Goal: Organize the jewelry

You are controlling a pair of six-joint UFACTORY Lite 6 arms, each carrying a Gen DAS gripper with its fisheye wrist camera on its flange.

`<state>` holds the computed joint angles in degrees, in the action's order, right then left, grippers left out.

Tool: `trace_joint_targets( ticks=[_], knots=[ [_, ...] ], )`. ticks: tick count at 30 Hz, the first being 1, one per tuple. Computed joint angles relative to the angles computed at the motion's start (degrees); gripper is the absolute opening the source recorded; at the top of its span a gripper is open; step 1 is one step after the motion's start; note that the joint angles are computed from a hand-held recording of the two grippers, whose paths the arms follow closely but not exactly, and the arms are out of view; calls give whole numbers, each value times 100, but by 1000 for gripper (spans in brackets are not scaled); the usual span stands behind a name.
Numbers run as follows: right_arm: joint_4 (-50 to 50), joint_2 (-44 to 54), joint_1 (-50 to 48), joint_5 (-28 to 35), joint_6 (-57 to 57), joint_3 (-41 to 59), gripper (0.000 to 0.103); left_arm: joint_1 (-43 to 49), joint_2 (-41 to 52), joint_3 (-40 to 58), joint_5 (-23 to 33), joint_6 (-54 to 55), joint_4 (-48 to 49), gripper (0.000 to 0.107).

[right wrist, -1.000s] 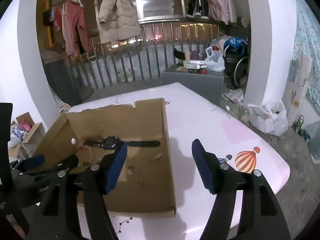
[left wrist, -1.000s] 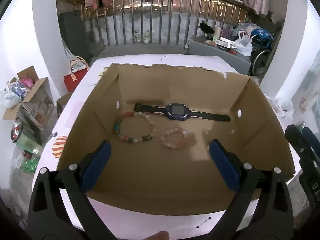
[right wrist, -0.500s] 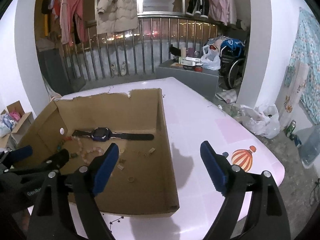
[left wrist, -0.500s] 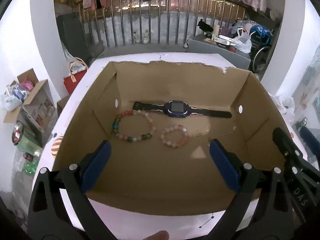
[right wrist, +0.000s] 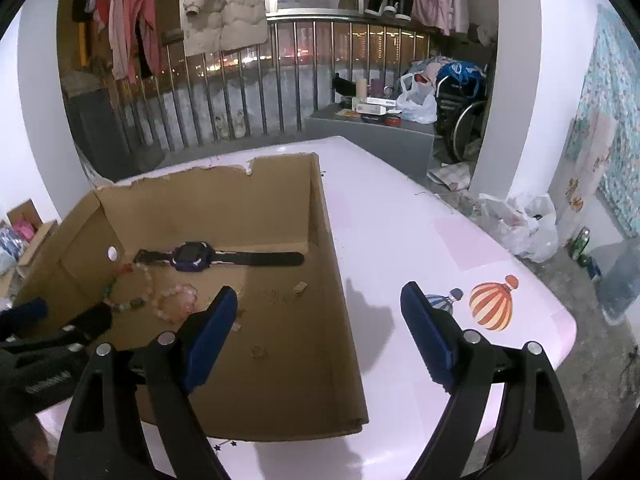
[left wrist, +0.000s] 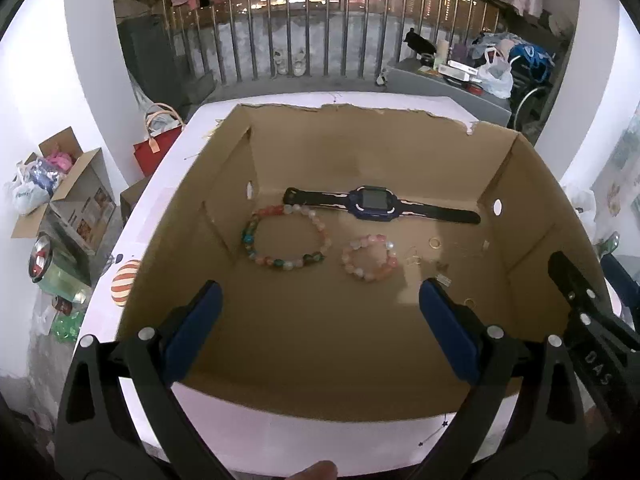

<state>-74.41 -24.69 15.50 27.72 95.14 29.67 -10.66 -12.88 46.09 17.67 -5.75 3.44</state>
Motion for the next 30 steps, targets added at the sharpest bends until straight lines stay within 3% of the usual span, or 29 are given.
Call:
trace_joint_targets(
  ticks=[3,18,23,26,30],
  knots=[
    [174,-93,87,60,-162,10,82,53,-150,-69,33,136,-98,95],
    [465,-169,-170,-196,-454,-47,89,-196,-170,-158,177,-1500,1620,95],
    [607,-181,-431,-422,-595,-68,91,-110,-170,-117,140,-736,854,95],
    [628,-130,-468,-400,-597,-63,92,-231,-126,-131,157,-1337,1437,95],
    [635,-137,-473,-397,-600,-66,92,-239,-150,-144,167,-1221,1296,95]
  ],
)
